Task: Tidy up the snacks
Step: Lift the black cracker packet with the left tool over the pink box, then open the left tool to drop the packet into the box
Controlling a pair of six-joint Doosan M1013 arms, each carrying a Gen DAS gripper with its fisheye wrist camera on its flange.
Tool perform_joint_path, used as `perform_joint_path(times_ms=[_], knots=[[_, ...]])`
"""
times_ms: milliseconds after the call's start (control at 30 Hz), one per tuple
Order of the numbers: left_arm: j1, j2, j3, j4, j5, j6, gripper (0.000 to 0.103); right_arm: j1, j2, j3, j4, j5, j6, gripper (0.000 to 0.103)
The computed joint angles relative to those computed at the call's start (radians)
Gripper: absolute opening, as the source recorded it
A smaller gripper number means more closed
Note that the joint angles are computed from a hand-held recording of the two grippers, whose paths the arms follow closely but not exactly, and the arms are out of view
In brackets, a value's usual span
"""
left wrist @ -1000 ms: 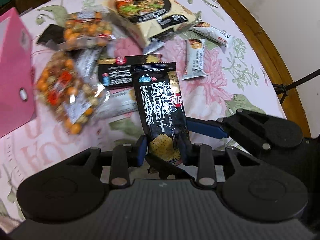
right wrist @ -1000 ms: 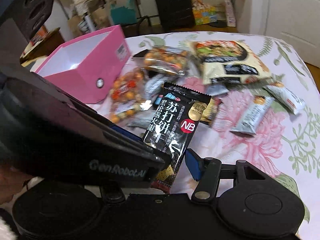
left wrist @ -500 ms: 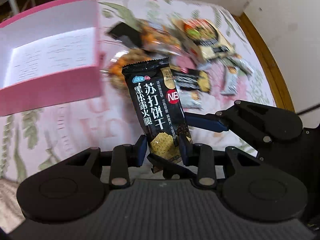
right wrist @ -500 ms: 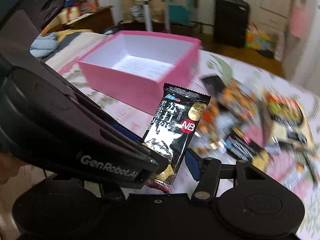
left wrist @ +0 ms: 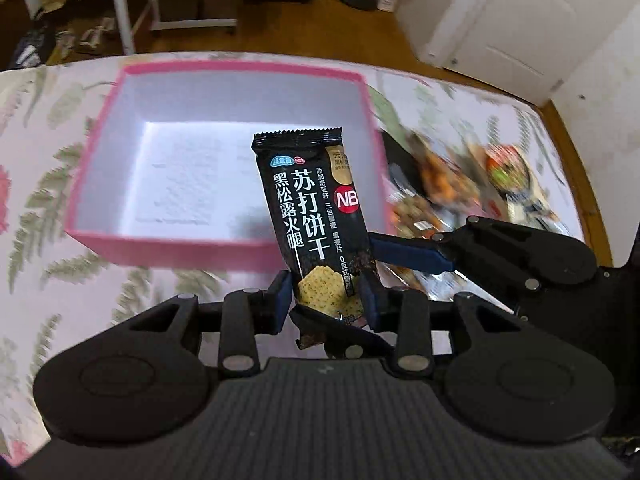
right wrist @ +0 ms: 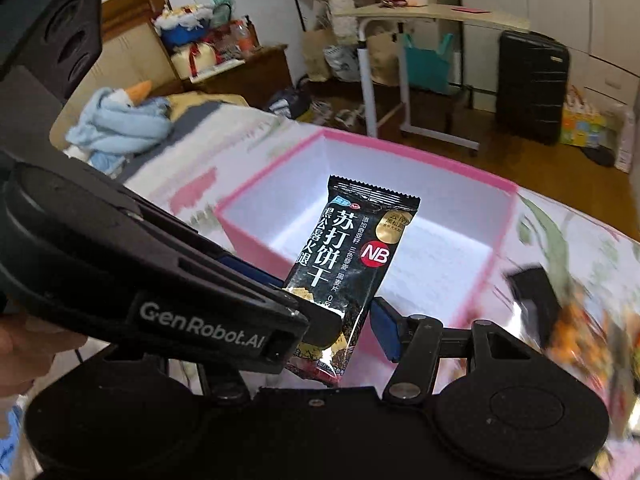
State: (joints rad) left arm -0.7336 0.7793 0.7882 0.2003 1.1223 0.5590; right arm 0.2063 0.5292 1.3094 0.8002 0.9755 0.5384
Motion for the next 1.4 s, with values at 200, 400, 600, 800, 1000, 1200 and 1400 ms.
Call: perform_joint_path(times_ms=[200, 400, 600, 800, 1000, 1200, 1400], knots=[[0.064, 0.018, -0.007, -0.013, 0.039, 0.001, 0.035, 0.045, 0.094, -0.122, 0.025, 0.026, 0.03, 0.062], [0.12, 0.04, 0.02, -0.055, 0.011, 0.0, 0.037, 0.083, 0.201, -0.263, -0.043, 0.083, 0.109, 0.062], [0.157, 0.07, 0.012, -0.104, 0.019, 0.019, 0.038, 0.107, 0.276, -0.371, -0.106, 0.146, 0.231, 0.061], [0.18, 0.093, 0.0, -0.136, 0.034, 0.035, 0.039, 0.123, 0.338, -0.468, -0.164, 0.234, 0.362, 0.064], [0.161, 0.072, 0.042, -0.031, 0.003, -0.018, 0.049, 0.124, 0.326, -0.459, -0.227, 0.243, 0.357, 0.075], [0.135, 0.016, 0.108, 0.05, -0.05, -0.054, 0.05, 0.082, 0.233, -0.331, -0.173, 0.17, 0.233, 0.076], [0.09, -0.044, 0.156, 0.088, -0.102, -0.018, 0.05, -0.008, 0.113, -0.175, -0.009, 0.108, 0.108, 0.076]])
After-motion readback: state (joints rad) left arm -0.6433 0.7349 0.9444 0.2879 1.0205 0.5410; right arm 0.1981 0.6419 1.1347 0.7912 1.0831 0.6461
